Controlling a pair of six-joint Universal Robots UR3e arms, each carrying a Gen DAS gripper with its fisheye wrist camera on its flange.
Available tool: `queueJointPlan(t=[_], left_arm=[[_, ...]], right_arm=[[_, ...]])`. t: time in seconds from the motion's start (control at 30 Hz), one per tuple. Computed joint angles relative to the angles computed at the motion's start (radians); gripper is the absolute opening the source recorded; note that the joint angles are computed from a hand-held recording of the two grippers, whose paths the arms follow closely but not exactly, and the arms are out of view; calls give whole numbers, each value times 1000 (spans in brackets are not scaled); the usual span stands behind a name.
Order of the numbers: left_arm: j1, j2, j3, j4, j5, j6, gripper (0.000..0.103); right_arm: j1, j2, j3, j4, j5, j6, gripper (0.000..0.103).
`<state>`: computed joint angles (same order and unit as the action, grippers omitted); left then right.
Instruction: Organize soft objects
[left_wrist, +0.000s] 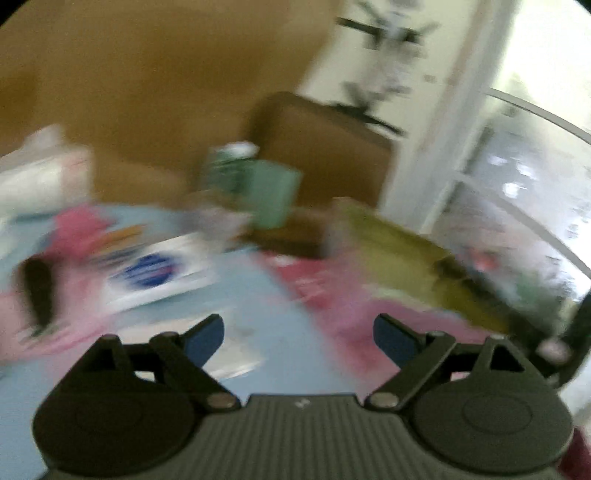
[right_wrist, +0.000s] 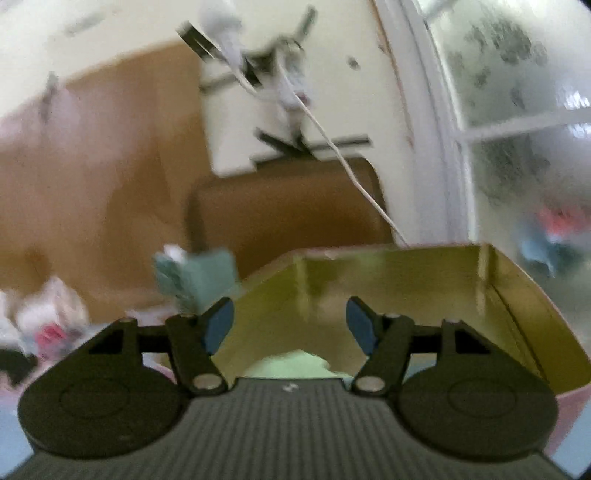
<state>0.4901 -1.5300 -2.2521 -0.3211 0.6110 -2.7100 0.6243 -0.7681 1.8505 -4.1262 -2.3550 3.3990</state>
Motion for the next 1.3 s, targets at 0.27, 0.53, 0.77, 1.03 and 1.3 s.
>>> queueJointPlan(t=[0.27,0.53,0.77,1.03,1.3], left_arm=[[294,12,-175,63,6,64,87],[358,17,-235,127,-86,70,87],[355,-10,-214,110,-104,71,87],[323,64,-146,-228,-130,300,86],[40,47,61,-545,-100,352,86]], right_arm=[[-89,-25,-258,457,626,175,66],[-144,264,-922,1025,781,363,53],[-134,114,-613,829,809,401,18],[-41,-164,184,214,673,489,22],[165,-168,279,215,285,501,64]])
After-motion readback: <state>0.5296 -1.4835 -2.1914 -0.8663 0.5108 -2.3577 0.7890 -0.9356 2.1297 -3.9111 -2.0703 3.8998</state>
